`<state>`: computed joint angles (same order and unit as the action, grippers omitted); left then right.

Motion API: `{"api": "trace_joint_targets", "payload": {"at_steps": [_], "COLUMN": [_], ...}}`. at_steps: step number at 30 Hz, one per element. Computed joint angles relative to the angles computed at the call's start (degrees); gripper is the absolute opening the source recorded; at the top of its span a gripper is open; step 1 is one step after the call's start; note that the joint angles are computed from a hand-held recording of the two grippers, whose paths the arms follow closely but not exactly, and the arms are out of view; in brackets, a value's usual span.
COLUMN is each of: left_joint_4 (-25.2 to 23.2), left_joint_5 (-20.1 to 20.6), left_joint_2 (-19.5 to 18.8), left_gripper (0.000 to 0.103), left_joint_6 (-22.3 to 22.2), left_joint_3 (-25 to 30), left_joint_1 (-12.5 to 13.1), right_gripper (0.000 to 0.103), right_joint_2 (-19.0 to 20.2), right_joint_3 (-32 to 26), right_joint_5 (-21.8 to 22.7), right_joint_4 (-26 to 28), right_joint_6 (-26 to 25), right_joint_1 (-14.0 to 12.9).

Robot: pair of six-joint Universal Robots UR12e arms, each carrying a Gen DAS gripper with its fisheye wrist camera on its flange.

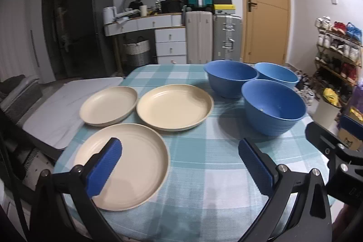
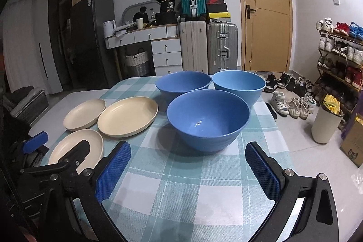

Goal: Organize plates and bowls

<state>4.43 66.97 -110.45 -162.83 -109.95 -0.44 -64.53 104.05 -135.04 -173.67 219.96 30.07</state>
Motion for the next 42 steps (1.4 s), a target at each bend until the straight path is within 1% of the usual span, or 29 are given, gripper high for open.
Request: {"api": "trace_joint_targets", "payload": {"at_steps": [3, 6, 10, 12, 13, 15, 18, 19, 21, 22, 23, 25, 26, 28, 31, 35, 37, 38, 39, 42], "left_joint_4": [2.22, 4.09, 3.02, 2.77, 3.01, 3.92, 5.14, 4.72, 3.39, 2.91, 2.62, 2.73, 2.58, 1.9, -0.05, -2.09, -4.17, -4.73, -5.49, -8.44], "left_joint_5": [0.82, -1.33, -1.12, -1.13, -1.08, -0.49, 3.27, 3.82, 2.22, 1.94, 2.14, 3.42, 3.42, 1.72, 0.75, -1.83, -2.2, -2.6, -2.59, -0.88], "left_joint_2": [-0.42, -0.91, -1.16, -1.24, -1.35, -1.65, -2.1, -2.17, -2.15, -2.16, -2.19, -2.42, -2.55, -2.67, -2.32, -1.4, -1.03, -0.91, -0.91, -1.37], "left_gripper": [0.103, 0.103, 0.103, 0.103, 0.103, 0.103, 0.103, 0.103, 0.103, 0.103, 0.103, 0.103, 0.103, 0.103, 0.103, 0.103, 0.103, 0.103, 0.103, 0.103], "left_joint_6": [-0.62, -2.68, -4.61, -5.31, -5.53, -5.3, -4.08, -4.38, -6.04, -6.63, -7.01, -7.47, -7.41, -6.55, -4.35, -4.4, -3.96, -3.87, -3.91, -4.48], "left_joint_3": [-0.11, -0.17, 0.51, 0.66, 0.7, 0.67, 0.76, 0.92, 1.22, 1.36, 1.46, 1.65, 1.78, 1.91, 2.1, 2.49, 3.4, 3.77, 4.41, 6.93], "left_joint_1": [-0.14, 0.61, 1.02, 1.2, 1.25, 1.12, 0.22, 0.1, 0.59, 0.77, 0.88, 0.84, 0.88, 1.18, 1.26, 2.23, 2.82, 3.21, 3.62, 4.42], "right_gripper": [0.103, 0.103, 0.103, 0.103, 0.103, 0.103, 0.103, 0.103, 0.103, 0.103, 0.103, 0.103, 0.103, 0.103, 0.103, 0.103, 0.103, 0.103, 0.103, 0.103], "right_joint_2": [-0.29, -0.84, -1.12, -0.91, -0.72, -0.52, 0.37, 0.88, 1.5, 1.64, 1.61, 1.69, 1.73, 1.78, 1.26, 0.96, 0.96, 1.02, 1.1, 1.7], "right_joint_3": [0.26, 0.7, 1.59, 2.12, 2.09, 1.51, 0.63, 0.37, 0.17, -0.01, -0.26, -1.21, -1.39, -1.28, -0.87, -0.03, -0.44, -0.8, -1.05, -3.05], "right_joint_5": [0.36, 1.46, -0.05, 1.41, 2.16, 2.38, 1.38, 1.34, 2.4, 3.56, 4.33, 3.74, 3.08, 1.4, 0.46, 3.88, 6.13, 7.83, 9.31, 11.22], "right_joint_4": [0.56, 1.05, -0.78, -3.46, -3.97, -2.24, -1.54, -2.49, -4.59, -4.45, -3.04, 1.4, 2.12, 1.71, 2.55, -0.94, -1.17, -1.71, -2.87, -4.4], "right_joint_6": [0.86, 2.04, 3.92, 2.37, 1.28, 0.51, -1.87, -3.94, -7.72, -8.95, -8.93, -7.09, -6.76, -6.28, -3.86, -5.07, -5.71, -6.91, -8.34, -12.54], "right_joint_1": [-0.15, -0.55, -0.47, -0.56, -0.6, -0.56, -0.27, -0.14, -0.03, -0.05, -0.14, -0.12, -0.06, 0.11, 0.0, -0.44, -0.51, -0.54, -0.53, 0.09]}}
